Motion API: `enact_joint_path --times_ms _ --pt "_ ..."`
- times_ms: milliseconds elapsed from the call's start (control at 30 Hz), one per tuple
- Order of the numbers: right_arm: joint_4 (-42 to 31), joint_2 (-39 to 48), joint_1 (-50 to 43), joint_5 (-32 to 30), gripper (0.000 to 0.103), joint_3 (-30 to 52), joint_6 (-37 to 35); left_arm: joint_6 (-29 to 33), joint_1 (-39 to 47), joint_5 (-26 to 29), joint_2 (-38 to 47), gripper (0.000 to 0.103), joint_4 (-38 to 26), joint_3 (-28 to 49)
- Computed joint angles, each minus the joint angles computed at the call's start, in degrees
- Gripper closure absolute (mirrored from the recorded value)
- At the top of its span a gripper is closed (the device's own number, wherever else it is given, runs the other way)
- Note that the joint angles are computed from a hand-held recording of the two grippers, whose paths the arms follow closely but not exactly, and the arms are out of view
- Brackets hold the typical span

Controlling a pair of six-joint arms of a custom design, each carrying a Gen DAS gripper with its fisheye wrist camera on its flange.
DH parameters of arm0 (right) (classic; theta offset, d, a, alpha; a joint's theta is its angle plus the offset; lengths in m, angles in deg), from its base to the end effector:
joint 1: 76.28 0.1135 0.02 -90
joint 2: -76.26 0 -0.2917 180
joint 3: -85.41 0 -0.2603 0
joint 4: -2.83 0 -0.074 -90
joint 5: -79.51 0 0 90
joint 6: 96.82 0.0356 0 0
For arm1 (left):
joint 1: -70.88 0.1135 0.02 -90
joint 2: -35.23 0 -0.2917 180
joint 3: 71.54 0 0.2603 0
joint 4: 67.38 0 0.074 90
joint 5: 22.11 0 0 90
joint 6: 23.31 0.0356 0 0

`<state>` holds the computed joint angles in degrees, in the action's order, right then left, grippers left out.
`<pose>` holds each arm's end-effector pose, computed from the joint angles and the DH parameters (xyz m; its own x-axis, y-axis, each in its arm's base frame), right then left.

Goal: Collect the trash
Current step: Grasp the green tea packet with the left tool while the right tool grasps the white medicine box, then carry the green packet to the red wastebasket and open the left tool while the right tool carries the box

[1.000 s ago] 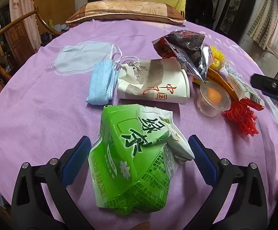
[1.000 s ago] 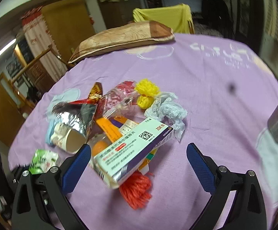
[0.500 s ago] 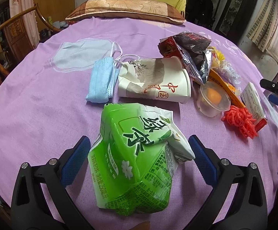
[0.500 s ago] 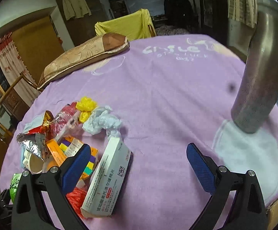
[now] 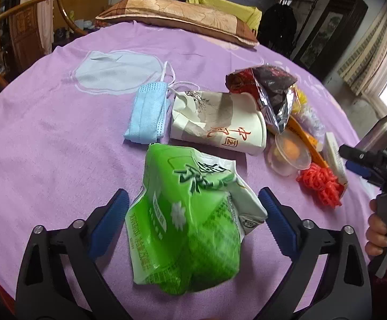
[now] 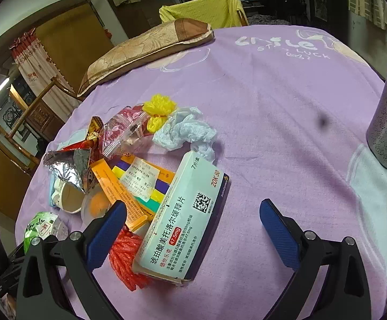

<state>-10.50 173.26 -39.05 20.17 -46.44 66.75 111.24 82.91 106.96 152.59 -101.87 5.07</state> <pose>0.2305 0.1523 0.1145 -0.5166 0.6437 -0.5646 0.5818 0.7477 0.3201 0.3735 0.0567 0.1044 -0.6773 0.4125 -0.6091 0.6601 0.7064 -0.2556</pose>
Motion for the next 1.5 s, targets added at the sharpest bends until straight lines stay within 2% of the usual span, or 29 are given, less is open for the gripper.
enact_joint_path --times_ms 67,167,300,367,433,467,500,567,733,833,900,1033,1267,1500 --pt "0.2 0.4 0.0 -0.3 0.005 0.2 -0.2 -0.8 0.8 1.9 -0.5 0.018 0.8 -0.5" --pt "0.3 0.8 0.1 -0.8 0.005 0.4 -0.5 -0.1 1.6 3.1 -4.1 0.027 5.5 -4.7" --pt "1.7 1.7 -0.3 -1.8 0.005 0.7 -1.5 0.2 2.0 3.1 -8.1 0.027 9.7 -8.7" --pt "2.4 2.3 -0.6 -2.5 0.006 0.7 -1.5 -0.6 1.1 1.3 -8.3 0.027 11.8 -9.8" --pt "4.0 2.8 -1.3 -4.2 0.021 0.2 -1.7 -1.6 0.5 -0.6 -7.9 0.027 14.0 -10.6" --pt "6.0 3.0 -1.8 -5.6 0.042 -0.5 -2.4 -1.8 0.5 -0.9 -7.5 0.027 14.2 -10.6" --pt "8.6 3.0 -2.2 -6.9 0.048 -1.6 -2.9 -1.9 0.7 -0.7 -7.4 0.026 14.6 -10.7" --pt "10.3 2.1 -1.9 -6.3 0.053 -2.6 -2.9 -2.1 0.8 -1.0 -7.7 0.025 15.4 -11.3" --pt "4.0 0.3 1.2 0.4 0.052 -0.4 -2.5 -3.8 0.5 -2.5 -6.8 0.018 16.2 -10.8" --pt "3.0 0.5 0.8 -0.3 0.051 0.1 -2.7 -4.4 0.5 -2.3 -5.8 0.019 15.3 -9.7" --pt "4.2 0.8 -0.2 -2.1 0.051 -0.4 -3.1 -4.3 1.0 -1.1 -6.3 0.027 16.0 -10.2" --pt "6.6 0.4 -0.3 -2.7 0.052 -1.7 -3.1 -3.1 2.7 1.5 -9.3 0.029 16.8 -12.4" --pt "6.9 -2.4 3.2 3.0 0.052 -2.4 -4.1 0.2 8.3 6.2 -14.8 0.029 11.2 -11.9" --pt "10.3 -4.8 7.9 6.5 0.052 -4.6 -2.9 4.6 17.5 9.2 -14.9 0.029 4.6 -7.6"
